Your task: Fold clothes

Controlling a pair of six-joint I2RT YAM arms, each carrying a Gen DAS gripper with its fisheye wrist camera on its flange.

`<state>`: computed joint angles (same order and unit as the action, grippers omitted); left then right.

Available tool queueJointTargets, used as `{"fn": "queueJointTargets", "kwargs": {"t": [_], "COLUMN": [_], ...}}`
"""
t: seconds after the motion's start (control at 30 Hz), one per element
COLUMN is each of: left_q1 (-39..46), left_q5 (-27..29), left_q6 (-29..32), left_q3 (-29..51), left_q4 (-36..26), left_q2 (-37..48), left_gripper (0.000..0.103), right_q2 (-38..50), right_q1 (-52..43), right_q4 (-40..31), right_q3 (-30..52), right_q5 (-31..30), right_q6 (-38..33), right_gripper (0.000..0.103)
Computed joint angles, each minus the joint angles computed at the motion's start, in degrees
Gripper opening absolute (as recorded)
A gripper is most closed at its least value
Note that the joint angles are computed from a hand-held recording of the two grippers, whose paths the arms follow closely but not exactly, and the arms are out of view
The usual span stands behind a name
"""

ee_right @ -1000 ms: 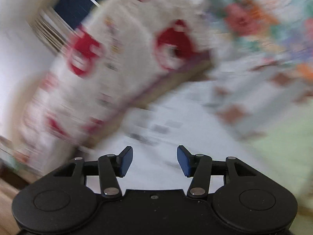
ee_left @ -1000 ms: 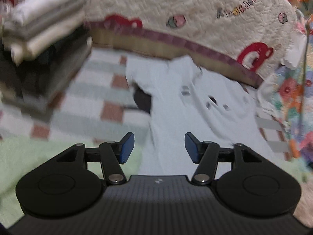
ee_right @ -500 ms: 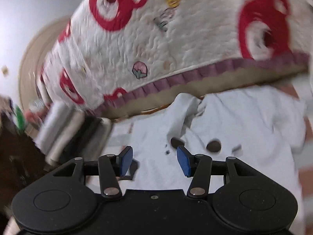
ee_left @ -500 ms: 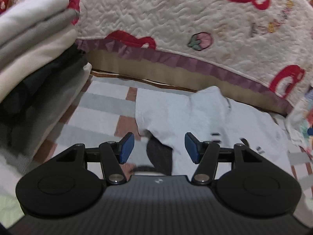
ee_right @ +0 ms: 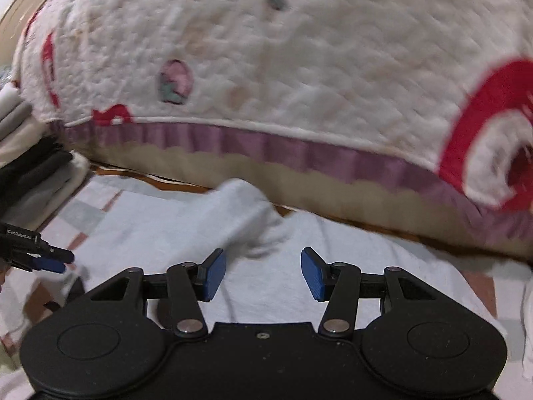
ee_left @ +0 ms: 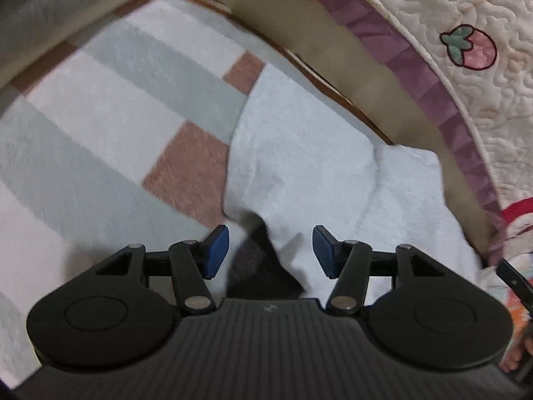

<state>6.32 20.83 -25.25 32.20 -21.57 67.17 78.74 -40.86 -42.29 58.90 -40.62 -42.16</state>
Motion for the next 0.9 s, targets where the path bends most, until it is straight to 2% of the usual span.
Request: {"fn": "queueJointTargets", "kwargs": {"t": [0.03,0.13,0.2,0.3,0.4,0.53,0.7,0.73,0.8,0.87,0.9], "left_q1": [-0.79,-0.48,-1.43,-3.47,-5.87,-7.16,-10.66,-10.95,-11.1,-10.86,-11.73], "left_q5": [-1.35,0.7,0.97,-0.9,-5.81,-7.69,-12.91,-13.36,-13.56,-12.85,-15.08], "left_q6": [-0.48,-1.59,-2.92,-4.66,-6.73,-8.21,-7.29,-6.91,-5.67,-3.77,-2.6], "left_q3": [-1.24,-4.61,-6.39,-6.28,-4.92,-5.29,-3.78,-3.71,-3.16,-2.56,-2.94], "left_q4": [2.21,9.23,14.2,19.12,21.88,28.74,30.09,30.76,30.9,28.99,27.06], "left_q2": [-0.43,-0.6,0.7,4.58,6.7,10.48,12.8,13.28,14.24,13.62,10.16], "left_gripper": [0.054,0.057,0.061,0.061,0.061,0.063,0.062,0.06,0.002,0.003,0.003], "right_q2": [1.48,6.86,10.38,14.34,19.22,23.21,26.73,26.93,27.36,27.83,28.04], "right_q1": [-1.61,-7.08,-11.09,-17.14,-22.13,-25.25,-27.11,-27.2,-27.37,-27.55,-27.39], "right_q4": [0.65,1.54,3.52,8.19,8.95,11.65,12.79,12.78,12.79,12.82,12.98], "right_q3": [0.21,2.33,3.48,3.96,6.94,8.82,9.34,8.95,8.16,7.39,6.96], "right_q5": [0.22,1.42,1.5,1.23,1.07,1.4,1.19,0.92,0.35,-0.23,-0.29], "right_q6": [-1.87,-6.32,-5.64,-1.05,2.77,10.33,18.14,18.65,19.69,20.71,20.77], "right_gripper": [0.055,0.055,0.055,0.056,0.056,0.056,0.056,0.056,0.056,0.056,0.056]}}
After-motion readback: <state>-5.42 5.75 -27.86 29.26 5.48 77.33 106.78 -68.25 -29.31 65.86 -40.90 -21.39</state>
